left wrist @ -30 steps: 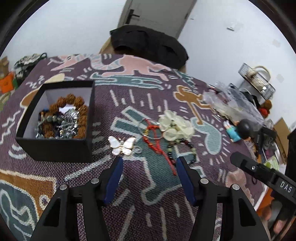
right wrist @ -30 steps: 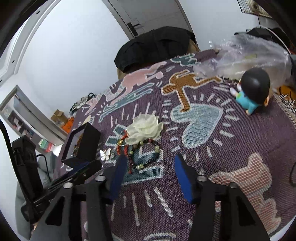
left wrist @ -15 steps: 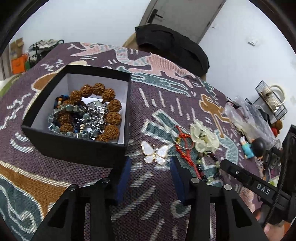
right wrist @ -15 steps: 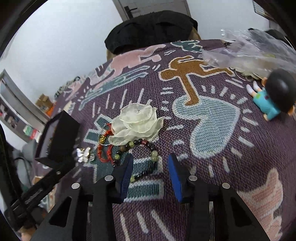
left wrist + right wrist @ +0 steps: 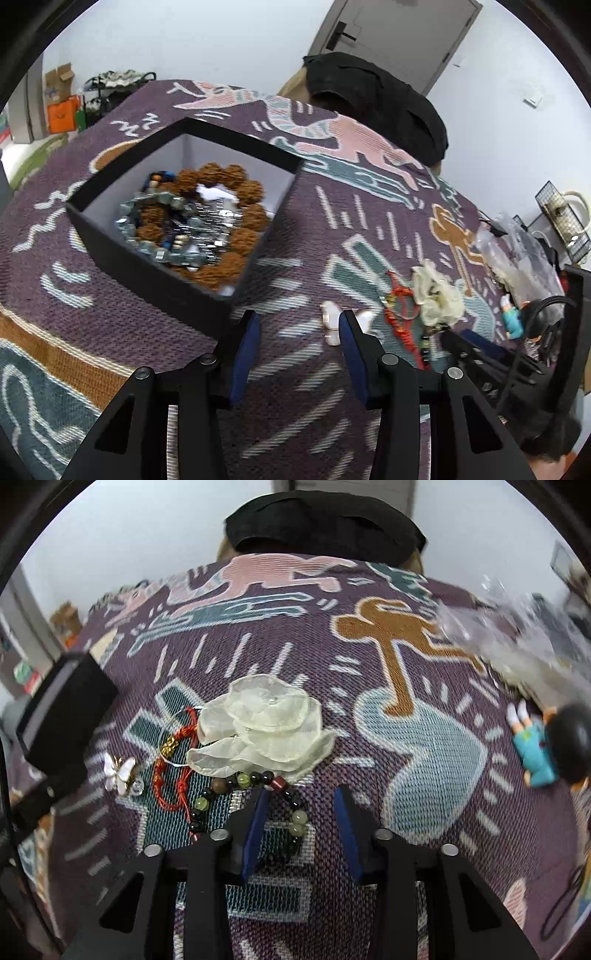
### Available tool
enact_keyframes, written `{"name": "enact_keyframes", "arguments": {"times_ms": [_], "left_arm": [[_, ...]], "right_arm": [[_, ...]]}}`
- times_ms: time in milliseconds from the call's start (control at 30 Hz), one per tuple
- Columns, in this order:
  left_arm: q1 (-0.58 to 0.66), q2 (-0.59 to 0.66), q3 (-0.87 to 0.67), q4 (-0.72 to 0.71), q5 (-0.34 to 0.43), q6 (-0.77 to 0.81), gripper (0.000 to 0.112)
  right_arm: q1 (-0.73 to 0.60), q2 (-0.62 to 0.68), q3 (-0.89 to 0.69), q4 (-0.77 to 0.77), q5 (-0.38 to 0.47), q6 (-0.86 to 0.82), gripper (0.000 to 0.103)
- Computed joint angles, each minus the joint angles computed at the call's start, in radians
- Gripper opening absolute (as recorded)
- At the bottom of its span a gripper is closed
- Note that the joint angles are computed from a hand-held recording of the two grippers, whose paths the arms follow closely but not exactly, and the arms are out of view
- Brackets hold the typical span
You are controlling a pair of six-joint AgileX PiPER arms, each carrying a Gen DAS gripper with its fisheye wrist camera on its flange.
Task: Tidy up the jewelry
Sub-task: 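Close the right tool on the green bead bracelet, then carry the green bracelet with right tool while left carries butterfly pendant into black box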
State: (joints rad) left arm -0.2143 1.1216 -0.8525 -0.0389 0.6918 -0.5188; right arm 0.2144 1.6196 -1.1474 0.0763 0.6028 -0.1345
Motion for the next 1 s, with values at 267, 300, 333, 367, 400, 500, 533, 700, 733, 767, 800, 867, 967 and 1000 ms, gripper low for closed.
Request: {"name": "enact_keyframes", "arguments": {"times_ms": [267,300,333,367,400,500,533,700,733,767,800,867,967,1000], "left_arm": [[-0.102,0.086,-0.053,0.099,-0.009,-0.155,0.047],[-0.114,0.096,-0.063,0.127,-0.002,-0.182,0.047],[-0.126,0.105,-0.073,0.152,0.005,-0.205,0.047],[-0.134,0.114,-0.081,0.169,0.01,-0.223,0.047],[-0.139,0.119,-0.086,0.178,0.012,-0.233,0.048],[-0.149,0.135,-0.103,0.182,0.018,-0.235,0.054],[-0.157,0.143,-0.111,0.194,0.024,-0.241,0.058],[-0.23,0.193,-0.156,0.33,0.084,-0.344,0.058],[-0.245,0.203,-0.164,0.357,0.097,-0.363,0.058],[-0.259,0.213,-0.172,0.382,0.111,-0.378,0.058],[-0.269,0.219,-0.175,0.4,0.121,-0.388,0.058],[-0.291,0.238,-0.19,0.437,0.146,-0.403,0.058],[-0.314,0.257,-0.203,0.47,0.168,-0.41,0.058],[-0.318,0.259,-0.204,0.478,0.169,-0.409,0.056]], "right_arm": [[-0.027,-0.034,0.041,0.107,-0.002,-0.135,0.009],[-0.038,-0.043,0.052,0.127,-0.005,-0.152,0.009],[-0.057,-0.059,0.074,0.162,-0.012,-0.181,0.009],[-0.068,-0.067,0.084,0.187,-0.018,-0.201,0.009],[-0.083,-0.08,0.099,0.221,-0.023,-0.229,0.009],[-0.127,-0.119,0.14,0.335,-0.028,-0.32,0.009],[-0.137,-0.132,0.152,0.362,-0.027,-0.341,0.009],[-0.205,-0.194,0.21,0.514,-0.016,-0.471,0.009],[-0.222,-0.208,0.225,0.546,-0.015,-0.497,0.009],[-0.237,-0.216,0.236,0.573,-0.013,-0.521,0.009],[-0.261,-0.229,0.254,0.616,-0.01,-0.558,0.009],[-0.307,-0.249,0.282,0.685,0.001,-0.621,0.009],[-0.398,-0.273,0.314,0.81,0.062,-0.736,0.009],[-0.427,-0.285,0.324,0.841,0.081,-0.764,0.009]]}}
